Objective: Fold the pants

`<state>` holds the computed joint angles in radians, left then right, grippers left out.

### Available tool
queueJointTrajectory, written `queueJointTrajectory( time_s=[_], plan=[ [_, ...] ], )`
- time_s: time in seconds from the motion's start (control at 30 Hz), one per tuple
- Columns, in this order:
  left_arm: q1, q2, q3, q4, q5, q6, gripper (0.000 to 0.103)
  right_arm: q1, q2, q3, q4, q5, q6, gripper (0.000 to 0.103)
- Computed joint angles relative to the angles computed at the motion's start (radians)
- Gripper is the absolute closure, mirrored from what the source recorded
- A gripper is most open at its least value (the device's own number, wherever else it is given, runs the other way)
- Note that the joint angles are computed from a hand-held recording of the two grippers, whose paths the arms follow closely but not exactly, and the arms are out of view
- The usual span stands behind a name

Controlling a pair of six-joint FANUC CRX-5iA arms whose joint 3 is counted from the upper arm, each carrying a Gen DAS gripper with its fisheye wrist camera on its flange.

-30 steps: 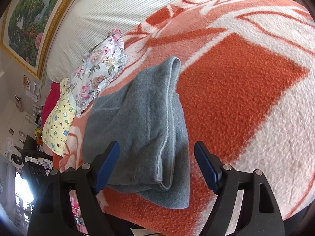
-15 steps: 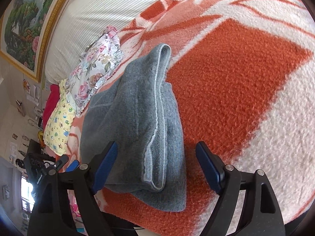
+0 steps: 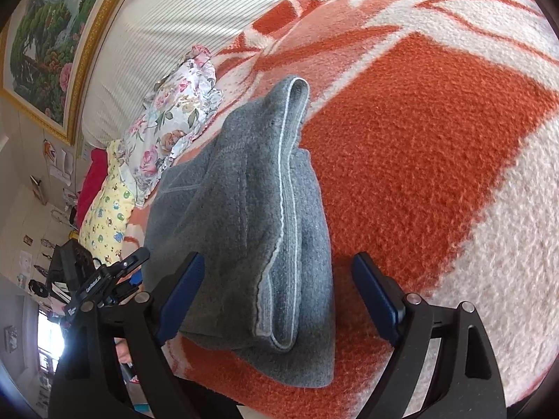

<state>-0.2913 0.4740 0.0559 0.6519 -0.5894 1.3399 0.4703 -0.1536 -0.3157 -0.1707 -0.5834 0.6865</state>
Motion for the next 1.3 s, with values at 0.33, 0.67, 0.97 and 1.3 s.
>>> queueJointTrajectory(
  time_s=[0.33,0.67,0.97,1.3],
  plan=[
    [0.001,0.068,0.052,0.081,-0.039,-0.044,0.021,-0.019,0.029,0.017,-0.019,0.018,0.044,0.016],
    [-0.011,0.094,0.079,0.076,-0.034,-0.064,0.035,-0.034,0.065,0.047,-0.158,0.076,0.209,0.019],
    [-0.025,0.064,0.016,0.167,0.012,-0.143,0.07,-0.027,0.063,0.054,-0.144,0.051,0.23,0.055],
    [-0.04,-0.039,-0.146,0.405,0.091,-0.329,0.082,0.004,0.031,0.072,-0.132,0.064,0.243,0.062]
  ],
)
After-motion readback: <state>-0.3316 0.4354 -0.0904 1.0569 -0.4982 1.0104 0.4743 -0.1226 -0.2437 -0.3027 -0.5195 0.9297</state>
